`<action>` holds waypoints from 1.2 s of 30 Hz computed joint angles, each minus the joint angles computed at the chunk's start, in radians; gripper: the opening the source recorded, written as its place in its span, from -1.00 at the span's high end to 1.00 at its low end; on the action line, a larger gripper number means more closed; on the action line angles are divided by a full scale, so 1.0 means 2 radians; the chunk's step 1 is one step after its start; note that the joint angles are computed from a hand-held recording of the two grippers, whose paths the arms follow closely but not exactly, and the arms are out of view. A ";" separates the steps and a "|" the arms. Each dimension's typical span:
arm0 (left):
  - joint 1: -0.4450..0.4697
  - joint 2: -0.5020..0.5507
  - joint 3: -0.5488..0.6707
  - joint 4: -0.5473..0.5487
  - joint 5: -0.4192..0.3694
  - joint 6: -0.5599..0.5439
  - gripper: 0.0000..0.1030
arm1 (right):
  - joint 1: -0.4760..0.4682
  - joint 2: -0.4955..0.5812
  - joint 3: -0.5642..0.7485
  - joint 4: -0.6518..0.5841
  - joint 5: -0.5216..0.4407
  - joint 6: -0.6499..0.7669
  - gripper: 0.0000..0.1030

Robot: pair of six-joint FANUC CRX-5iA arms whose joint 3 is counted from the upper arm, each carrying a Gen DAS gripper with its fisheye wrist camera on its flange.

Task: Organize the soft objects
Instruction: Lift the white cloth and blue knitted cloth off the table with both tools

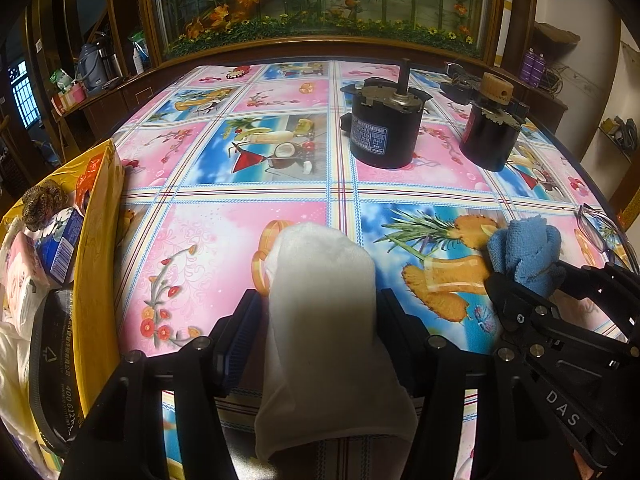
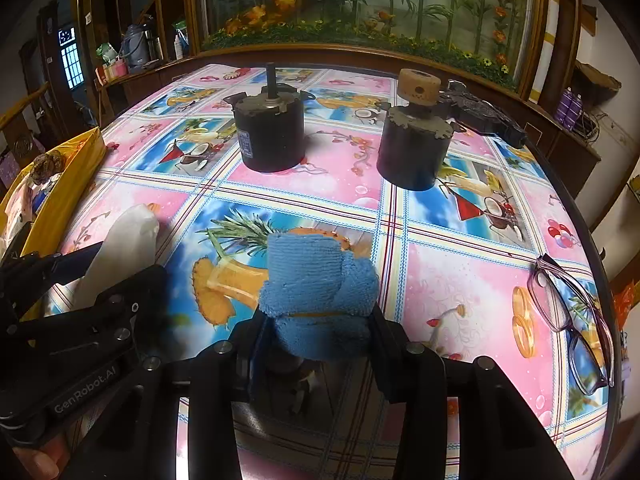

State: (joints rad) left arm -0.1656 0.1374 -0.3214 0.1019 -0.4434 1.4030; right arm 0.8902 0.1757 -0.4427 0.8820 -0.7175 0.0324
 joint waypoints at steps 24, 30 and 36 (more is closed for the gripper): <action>0.004 -0.007 -0.016 0.035 0.015 -0.028 0.43 | 0.002 -0.002 -0.001 0.003 -0.002 -0.002 0.14; 0.005 -0.013 -0.024 0.037 0.028 -0.028 0.56 | 0.001 -0.009 -0.008 0.016 0.000 -0.016 0.14; 0.009 -0.028 -0.049 0.061 0.061 -0.044 0.61 | -0.004 -0.026 -0.025 0.043 0.007 -0.051 0.14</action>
State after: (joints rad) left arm -0.1482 0.0807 -0.4200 0.2245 -0.3216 1.3155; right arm 0.8831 0.1241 -0.4927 0.9671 -0.7032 -0.0691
